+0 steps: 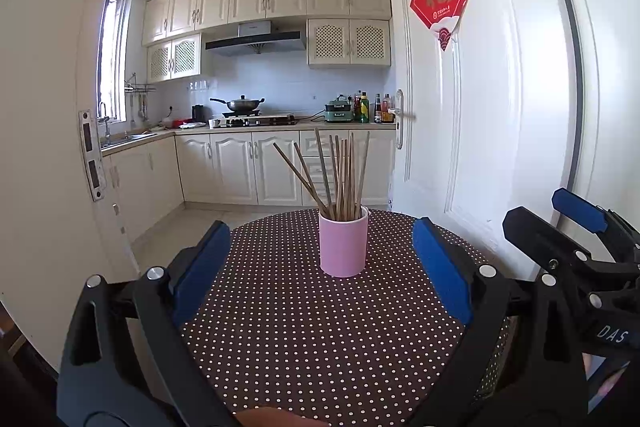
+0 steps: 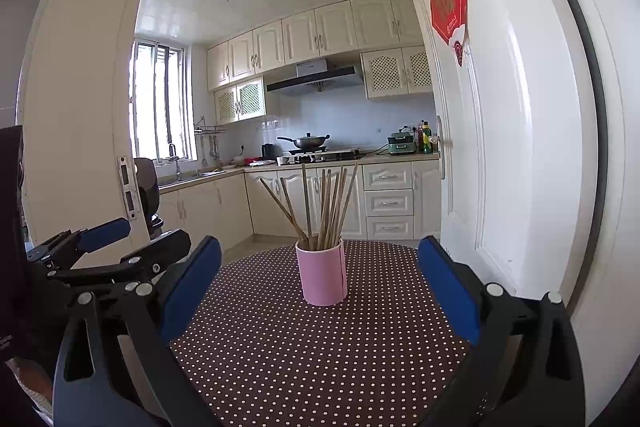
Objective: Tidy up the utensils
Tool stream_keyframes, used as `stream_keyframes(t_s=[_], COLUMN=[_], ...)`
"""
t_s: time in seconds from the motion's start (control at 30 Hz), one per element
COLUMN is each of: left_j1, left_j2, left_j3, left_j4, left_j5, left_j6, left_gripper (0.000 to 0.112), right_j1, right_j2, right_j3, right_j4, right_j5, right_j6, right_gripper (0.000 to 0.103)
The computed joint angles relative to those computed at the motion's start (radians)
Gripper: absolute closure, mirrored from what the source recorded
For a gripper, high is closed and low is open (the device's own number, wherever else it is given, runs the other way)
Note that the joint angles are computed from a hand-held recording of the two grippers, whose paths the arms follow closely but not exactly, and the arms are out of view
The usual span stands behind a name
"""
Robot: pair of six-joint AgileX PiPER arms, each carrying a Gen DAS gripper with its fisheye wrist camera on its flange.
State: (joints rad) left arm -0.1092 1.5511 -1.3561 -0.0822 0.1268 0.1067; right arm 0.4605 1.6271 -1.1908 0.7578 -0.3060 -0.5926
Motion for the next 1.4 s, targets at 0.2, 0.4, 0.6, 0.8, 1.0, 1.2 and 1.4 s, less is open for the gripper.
stream_keyframes(t_s=[0.2, 0.4, 0.6, 0.8, 1.0, 1.2, 1.4], left_j1=[0.002, 0.001, 0.000, -0.001, -0.002, -0.002, -0.003], left_j2=[0.009, 0.014, 0.013, 0.016, 0.013, 0.016, 0.015], left_j3=[-0.013, -0.020, -0.010, -0.015, -0.010, -0.019, -0.019], left_j4=[-0.042, -0.052, -0.050, -0.063, -0.049, -0.050, -0.030], left_j5=[0.012, 0.019, 0.009, 0.017, 0.016, 0.029, 0.031], left_j6=[0.039, 0.047, 0.044, 0.055, 0.041, 0.041, 0.020], left_gripper=[0.021, 0.021, 0.021, 0.021, 0.021, 0.021, 0.021], right_j1=[-0.003, -0.005, -0.007, -0.007, -0.005, -0.005, -0.009], right_j2=[0.003, 0.007, 0.008, 0.010, 0.008, 0.006, 0.005], right_j3=[-0.008, -0.011, -0.012, -0.013, -0.008, -0.006, -0.005], right_j4=[0.007, -0.001, -0.001, 0.009, 0.008, 0.014, 0.009], right_j5=[0.009, 0.013, 0.019, 0.026, 0.025, 0.031, 0.038], right_j6=[-0.005, 0.006, 0.009, 0.004, 0.007, 0.003, 0.009], right_gripper=[0.008, 0.008, 0.008, 0.008, 0.008, 0.008, 0.008])
